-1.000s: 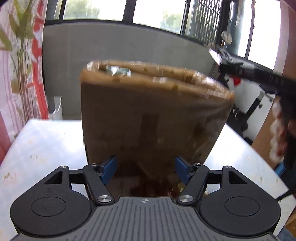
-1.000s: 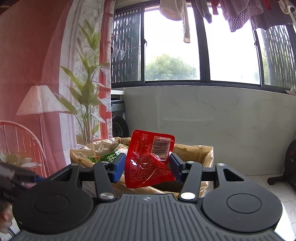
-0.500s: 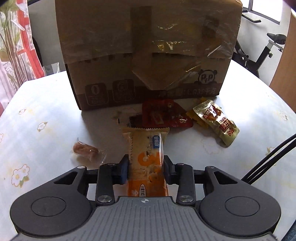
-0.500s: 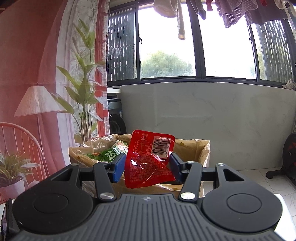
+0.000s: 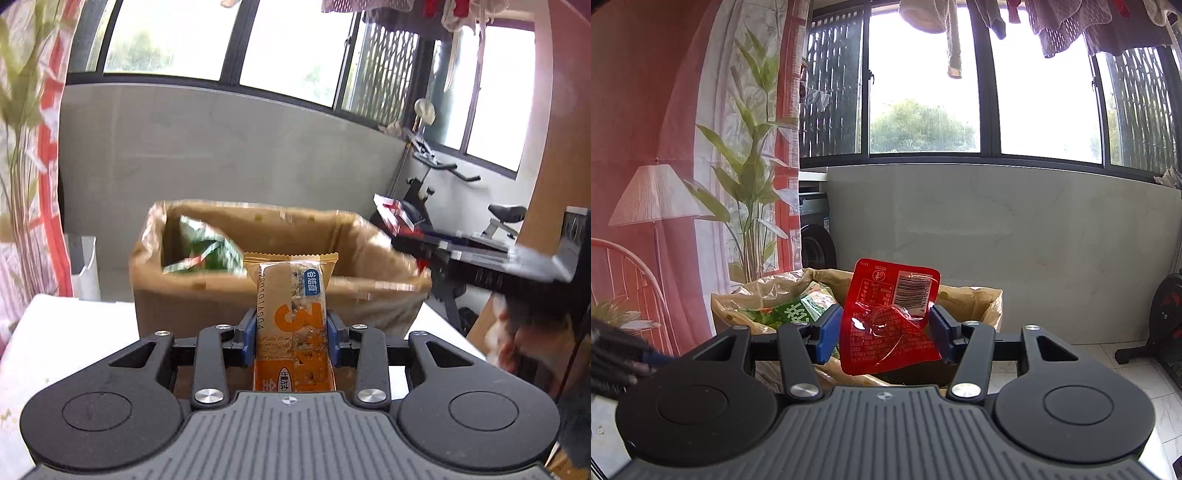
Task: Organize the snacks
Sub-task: 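Carry the second orange bar over the box with left tool while right drops red packet, then return both tools down to the snacks in front of the box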
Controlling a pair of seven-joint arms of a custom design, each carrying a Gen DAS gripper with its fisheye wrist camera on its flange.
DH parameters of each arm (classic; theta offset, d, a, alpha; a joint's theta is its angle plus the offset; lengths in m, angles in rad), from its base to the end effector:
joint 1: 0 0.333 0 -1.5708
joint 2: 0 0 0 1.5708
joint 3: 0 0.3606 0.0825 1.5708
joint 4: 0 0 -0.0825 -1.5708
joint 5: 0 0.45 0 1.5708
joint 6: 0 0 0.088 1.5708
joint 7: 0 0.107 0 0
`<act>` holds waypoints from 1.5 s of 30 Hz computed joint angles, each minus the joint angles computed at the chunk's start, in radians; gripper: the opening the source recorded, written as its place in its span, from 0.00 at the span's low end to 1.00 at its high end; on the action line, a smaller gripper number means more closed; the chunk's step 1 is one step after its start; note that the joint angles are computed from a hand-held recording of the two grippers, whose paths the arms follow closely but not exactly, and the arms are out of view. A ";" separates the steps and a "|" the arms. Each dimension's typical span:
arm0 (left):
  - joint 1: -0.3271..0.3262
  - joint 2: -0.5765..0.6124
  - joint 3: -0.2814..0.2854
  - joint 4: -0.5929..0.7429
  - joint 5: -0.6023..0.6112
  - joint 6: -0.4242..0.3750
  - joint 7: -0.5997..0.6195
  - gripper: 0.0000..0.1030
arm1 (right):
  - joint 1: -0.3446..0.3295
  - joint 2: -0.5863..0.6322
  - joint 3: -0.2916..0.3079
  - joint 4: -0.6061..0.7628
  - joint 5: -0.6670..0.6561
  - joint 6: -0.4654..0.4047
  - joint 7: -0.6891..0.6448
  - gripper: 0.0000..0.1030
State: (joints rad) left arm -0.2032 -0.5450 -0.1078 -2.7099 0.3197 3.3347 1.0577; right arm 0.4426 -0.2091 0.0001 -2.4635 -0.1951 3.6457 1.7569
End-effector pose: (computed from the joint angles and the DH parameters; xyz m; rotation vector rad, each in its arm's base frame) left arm 0.4012 -0.1689 0.5321 -1.4469 1.7205 -1.2610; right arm 0.4649 0.2480 0.5482 -1.5635 0.9215 -0.7212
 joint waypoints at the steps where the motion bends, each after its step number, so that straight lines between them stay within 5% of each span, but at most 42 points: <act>1: 0.006 0.020 -0.001 0.032 0.001 0.007 0.004 0.38 | -0.002 0.010 0.001 0.011 0.002 -0.007 -0.003 0.53; 8: 0.242 0.194 -0.226 0.259 -0.040 -0.007 0.009 0.38 | -0.009 0.071 0.003 0.085 0.001 -0.077 0.022 0.53; 12: 0.457 0.256 -0.451 0.342 -0.053 -0.050 -0.024 0.38 | -0.021 0.095 0.023 0.115 0.027 -0.129 0.001 0.53; 15: 0.567 0.276 -0.560 0.375 -0.013 -0.076 -0.066 0.38 | -0.006 0.099 -0.001 0.119 -0.013 -0.158 0.044 0.53; 21: 0.664 0.301 -0.648 0.427 0.086 -0.164 -0.145 0.39 | 0.012 0.110 -0.034 0.129 -0.045 -0.191 0.130 0.53; 23: 0.690 0.301 -0.663 0.436 0.117 -0.186 -0.184 0.50 | 0.001 0.109 -0.020 0.128 -0.028 -0.196 0.118 0.53; 27: 0.571 0.294 -0.534 0.408 0.112 -0.181 -0.185 0.56 | 0.022 0.099 -0.040 0.131 -0.040 -0.219 0.133 0.55; 30: 0.550 0.265 -0.503 0.386 0.143 -0.181 -0.217 0.59 | 0.049 0.091 -0.069 0.126 -0.049 -0.224 0.156 0.55; 45: 0.245 0.023 -0.164 0.140 0.154 -0.140 -0.166 0.63 | 0.007 -0.016 0.047 0.020 0.233 -0.194 -0.040 0.57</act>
